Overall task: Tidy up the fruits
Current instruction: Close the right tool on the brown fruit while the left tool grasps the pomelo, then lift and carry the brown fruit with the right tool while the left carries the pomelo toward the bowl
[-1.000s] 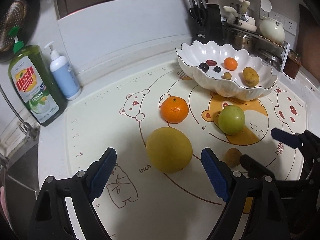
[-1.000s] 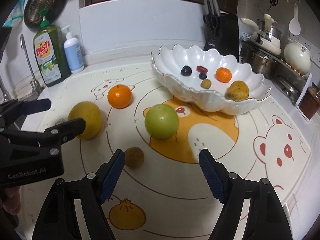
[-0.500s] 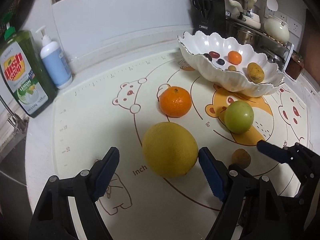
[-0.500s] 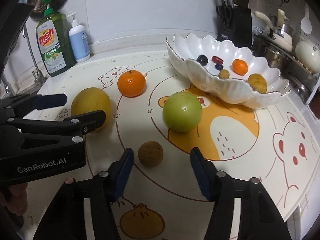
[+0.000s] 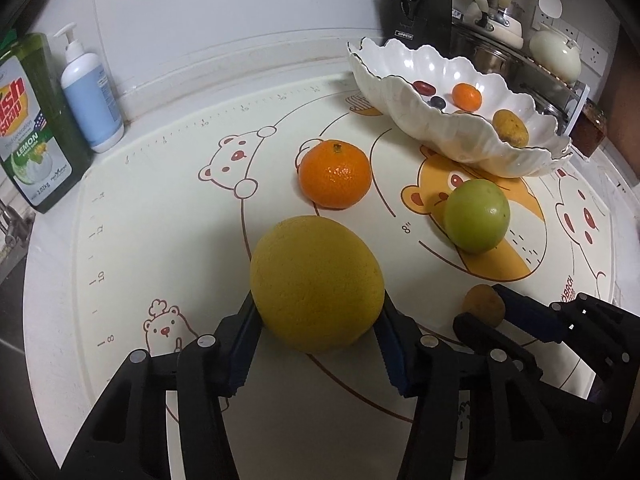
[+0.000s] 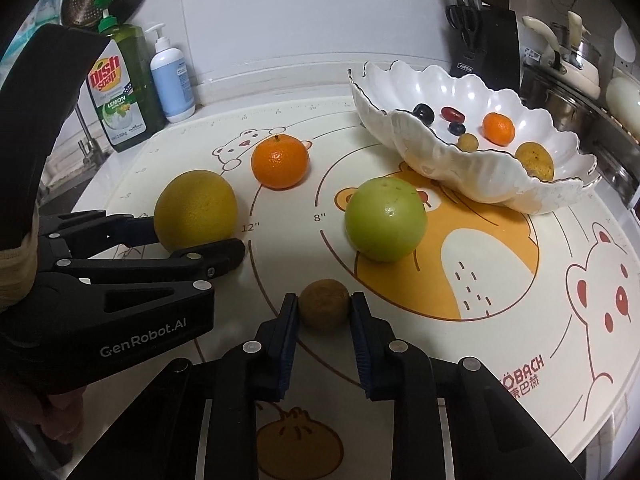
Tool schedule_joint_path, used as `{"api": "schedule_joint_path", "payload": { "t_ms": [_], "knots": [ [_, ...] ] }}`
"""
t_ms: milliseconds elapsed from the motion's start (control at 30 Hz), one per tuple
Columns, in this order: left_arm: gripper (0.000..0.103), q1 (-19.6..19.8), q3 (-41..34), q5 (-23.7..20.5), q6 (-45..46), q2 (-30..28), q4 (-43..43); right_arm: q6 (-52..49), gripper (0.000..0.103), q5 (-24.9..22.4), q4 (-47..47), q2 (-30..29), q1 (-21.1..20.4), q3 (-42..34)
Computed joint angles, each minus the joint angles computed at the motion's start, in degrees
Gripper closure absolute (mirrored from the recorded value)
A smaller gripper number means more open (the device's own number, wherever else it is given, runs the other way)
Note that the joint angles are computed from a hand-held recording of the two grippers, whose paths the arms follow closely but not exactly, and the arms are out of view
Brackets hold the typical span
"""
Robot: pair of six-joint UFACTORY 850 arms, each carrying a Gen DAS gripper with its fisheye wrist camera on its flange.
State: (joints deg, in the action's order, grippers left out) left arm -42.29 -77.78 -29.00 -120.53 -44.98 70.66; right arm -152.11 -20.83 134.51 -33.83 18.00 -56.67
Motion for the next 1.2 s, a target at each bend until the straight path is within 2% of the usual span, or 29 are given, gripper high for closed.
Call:
{"api": "schedule_joint_path", "payload": {
  "t_ms": [433, 800, 900, 933, 967, 1033, 1067, 1100, 1167, 1200],
  "knots": [
    [0.051, -1.43, 0.58, -2.35, 0.01, 0.77, -4.09, 1.80, 0.076, -1.70, -2.09, 1.12, -1.35, 0.91],
    [0.055, -3.00, -2.06, -7.22, 2.19, 0.92, -7.63, 6.33, 0.077, -3.58, -7.48, 2.23, -3.73, 1.04],
    [0.081, -3.69, -3.70, -10.16, 3.51, 0.47, -7.73, 7.36, 0.076, -4.09, -8.56, 2.37, -4.61, 0.77],
    [0.096, -3.67, -4.00, -10.21, 3.86, 0.53, -7.86, 7.61, 0.076, -4.18, -8.85, 2.35, -4.86, 0.63],
    [0.096, -3.43, -3.99, -9.14, 3.84, 0.80, -7.92, 7.83, 0.077, -4.13, -9.18, 2.29, -5.03, 0.42],
    [0.095, -3.41, -5.16, -10.72, 5.92, 0.06, -9.43, 8.27, 0.077, -4.17, -9.65, 2.05, -5.44, 0.01],
    [0.091, -3.46, -5.55, -11.14, 6.30, -0.28, -9.67, 8.44, 0.077, -4.23, -9.82, 1.98, -5.60, -0.09],
    [0.086, -3.39, -5.96, -11.43, 6.80, -0.70, -10.47, 8.71, 0.077, -4.29, -10.11, 1.87, -5.80, -0.23],
    [0.062, -3.40, -6.22, -11.34, 6.58, -1.13, -10.15, 9.28, 0.077, -4.31, -10.71, 1.61, -6.05, -0.51],
    [0.058, -3.50, -6.65, -11.92, 6.95, -1.46, -10.33, 9.59, 0.077, -4.29, -10.99, 1.50, -6.10, -0.61]
  ]
}}
